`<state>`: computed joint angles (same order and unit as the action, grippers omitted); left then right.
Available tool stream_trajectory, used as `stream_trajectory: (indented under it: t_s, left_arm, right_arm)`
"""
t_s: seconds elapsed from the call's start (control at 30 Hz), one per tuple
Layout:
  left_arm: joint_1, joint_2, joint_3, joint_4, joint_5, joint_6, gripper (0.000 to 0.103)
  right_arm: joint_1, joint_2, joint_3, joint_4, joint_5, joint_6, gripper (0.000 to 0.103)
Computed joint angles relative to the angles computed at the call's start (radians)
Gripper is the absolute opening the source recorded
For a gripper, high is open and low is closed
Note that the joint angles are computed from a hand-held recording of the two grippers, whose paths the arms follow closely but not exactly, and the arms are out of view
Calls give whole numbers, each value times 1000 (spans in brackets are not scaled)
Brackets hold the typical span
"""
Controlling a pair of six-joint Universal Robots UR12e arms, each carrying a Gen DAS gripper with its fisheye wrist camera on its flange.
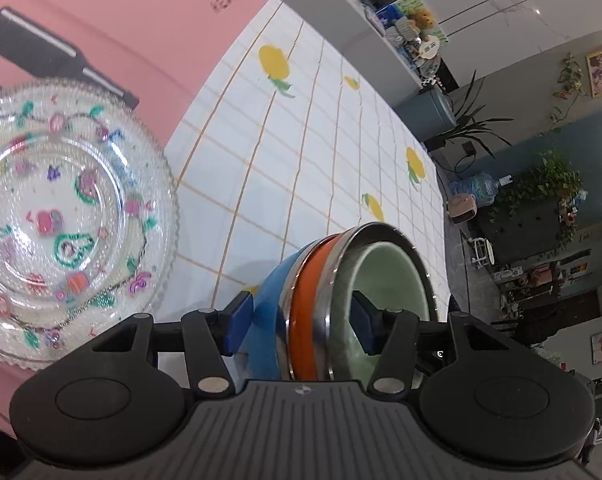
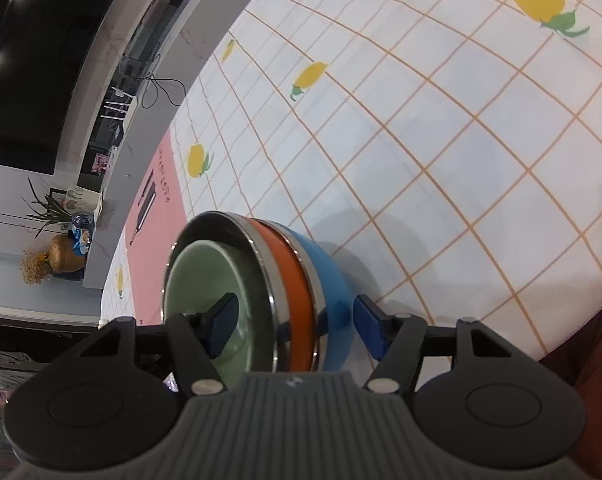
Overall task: Organize plates and bowls
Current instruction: 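Lift the nested bowls with both grippers and carry them over the glass plate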
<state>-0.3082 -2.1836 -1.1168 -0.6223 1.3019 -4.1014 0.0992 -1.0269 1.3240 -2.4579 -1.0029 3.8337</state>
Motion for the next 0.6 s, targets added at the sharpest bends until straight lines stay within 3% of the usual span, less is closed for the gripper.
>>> stream_trajectory:
  t_s: [0.33, 0.6]
  left_arm:
    - [-4, -10, 12, -33, -9, 1, 59]
    - [-13, -18, 48, -97, 23, 43, 54]
  right_arm:
    - [10, 6, -12, 29, -40, -31, 55]
    - [16, 6, -15, 34, -63, -58, 52]
